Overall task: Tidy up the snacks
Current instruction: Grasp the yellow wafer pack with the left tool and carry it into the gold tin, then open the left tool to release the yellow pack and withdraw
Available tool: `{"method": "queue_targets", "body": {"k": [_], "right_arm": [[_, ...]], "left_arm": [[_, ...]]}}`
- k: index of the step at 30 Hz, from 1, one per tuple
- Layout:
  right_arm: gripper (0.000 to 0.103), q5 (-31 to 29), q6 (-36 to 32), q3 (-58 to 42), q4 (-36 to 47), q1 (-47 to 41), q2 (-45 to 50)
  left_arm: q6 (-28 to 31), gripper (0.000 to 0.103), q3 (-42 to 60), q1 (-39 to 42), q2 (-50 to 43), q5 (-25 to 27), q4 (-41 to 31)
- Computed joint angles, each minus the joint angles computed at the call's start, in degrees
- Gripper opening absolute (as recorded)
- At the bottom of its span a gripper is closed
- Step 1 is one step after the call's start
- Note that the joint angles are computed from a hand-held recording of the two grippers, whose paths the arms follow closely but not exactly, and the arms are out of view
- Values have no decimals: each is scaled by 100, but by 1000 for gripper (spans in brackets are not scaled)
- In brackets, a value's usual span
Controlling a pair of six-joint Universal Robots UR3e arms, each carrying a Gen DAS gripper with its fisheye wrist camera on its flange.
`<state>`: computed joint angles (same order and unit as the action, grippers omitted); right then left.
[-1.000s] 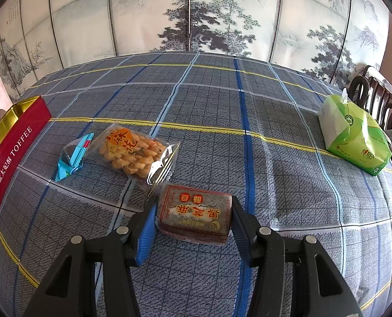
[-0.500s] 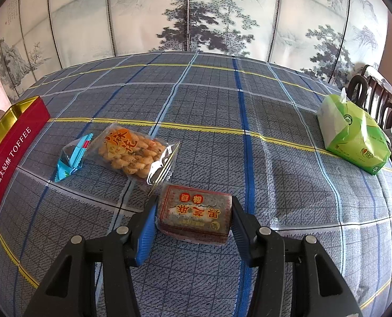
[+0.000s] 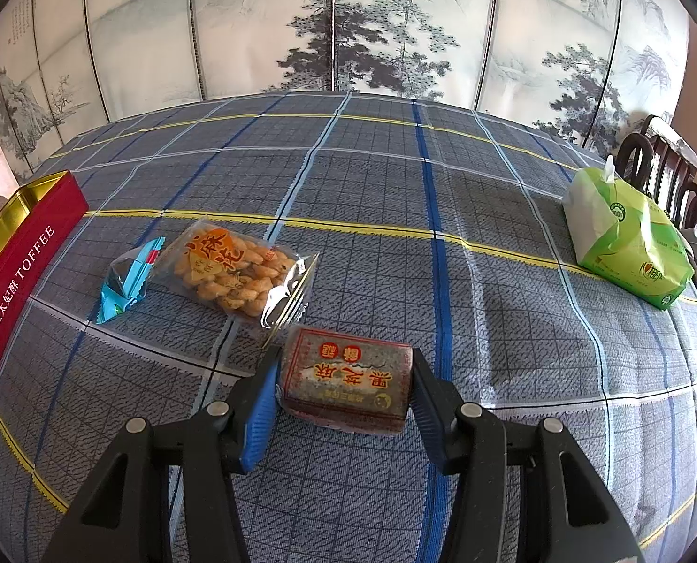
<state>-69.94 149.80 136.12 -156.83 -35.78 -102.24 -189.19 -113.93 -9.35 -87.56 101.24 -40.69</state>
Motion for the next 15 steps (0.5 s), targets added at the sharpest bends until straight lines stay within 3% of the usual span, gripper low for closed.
{"method": "queue_targets", "body": {"k": [5,15], "right_arm": [[52,-6,9,2,-7,10,0],[51,-19,10,20,-11,0,-22]], "left_arm": [[-38,59,57,-183,-28,188,9],[-169,64,6,-246,268,52,0]]}}
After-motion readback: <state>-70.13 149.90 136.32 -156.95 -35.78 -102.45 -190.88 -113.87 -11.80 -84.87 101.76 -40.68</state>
